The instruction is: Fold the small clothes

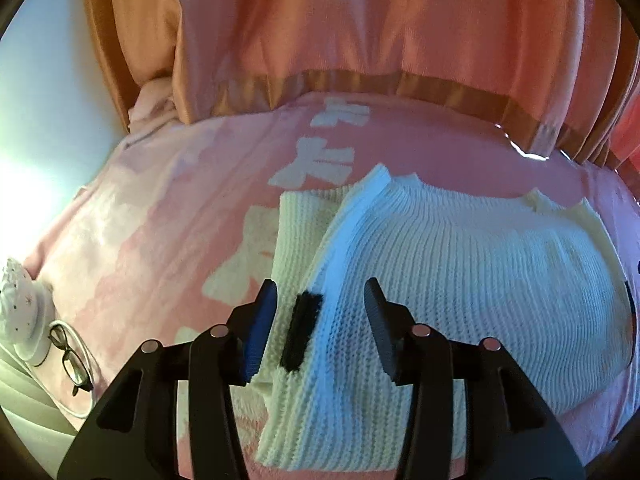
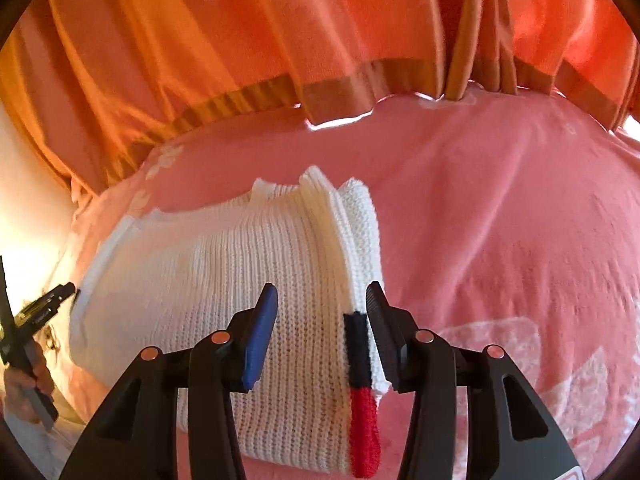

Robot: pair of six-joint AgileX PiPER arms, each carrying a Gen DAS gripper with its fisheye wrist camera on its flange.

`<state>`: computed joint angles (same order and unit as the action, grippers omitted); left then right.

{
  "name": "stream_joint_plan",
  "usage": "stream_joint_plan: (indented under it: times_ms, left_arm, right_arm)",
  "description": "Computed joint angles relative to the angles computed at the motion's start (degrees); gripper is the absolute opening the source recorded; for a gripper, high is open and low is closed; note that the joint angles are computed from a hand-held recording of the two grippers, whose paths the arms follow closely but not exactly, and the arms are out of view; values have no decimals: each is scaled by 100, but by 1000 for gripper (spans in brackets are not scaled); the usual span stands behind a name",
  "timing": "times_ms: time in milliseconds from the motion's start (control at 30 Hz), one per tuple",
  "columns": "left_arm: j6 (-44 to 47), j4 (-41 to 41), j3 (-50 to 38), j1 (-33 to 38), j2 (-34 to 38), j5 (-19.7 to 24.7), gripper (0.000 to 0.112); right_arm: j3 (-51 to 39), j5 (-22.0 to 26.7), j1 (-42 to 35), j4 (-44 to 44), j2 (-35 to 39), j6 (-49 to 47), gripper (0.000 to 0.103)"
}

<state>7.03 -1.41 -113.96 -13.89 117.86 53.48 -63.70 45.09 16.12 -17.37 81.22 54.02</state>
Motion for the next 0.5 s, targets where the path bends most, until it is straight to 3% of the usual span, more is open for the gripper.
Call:
stream_joint_plan:
  times_ms: [100,267,500]
  left_arm:
    - [64,114,42,88,95,32,44]
    - [-82,-54,-696,221,535,539,44]
    - [-262,52,-695,206,506,483,47]
  right_arm:
    - [-8,62,-4,56,157,-44,46]
    - [-67,-25,-201,175,226,-39,46]
    - [-69,-11,-229,137,174,-2,46]
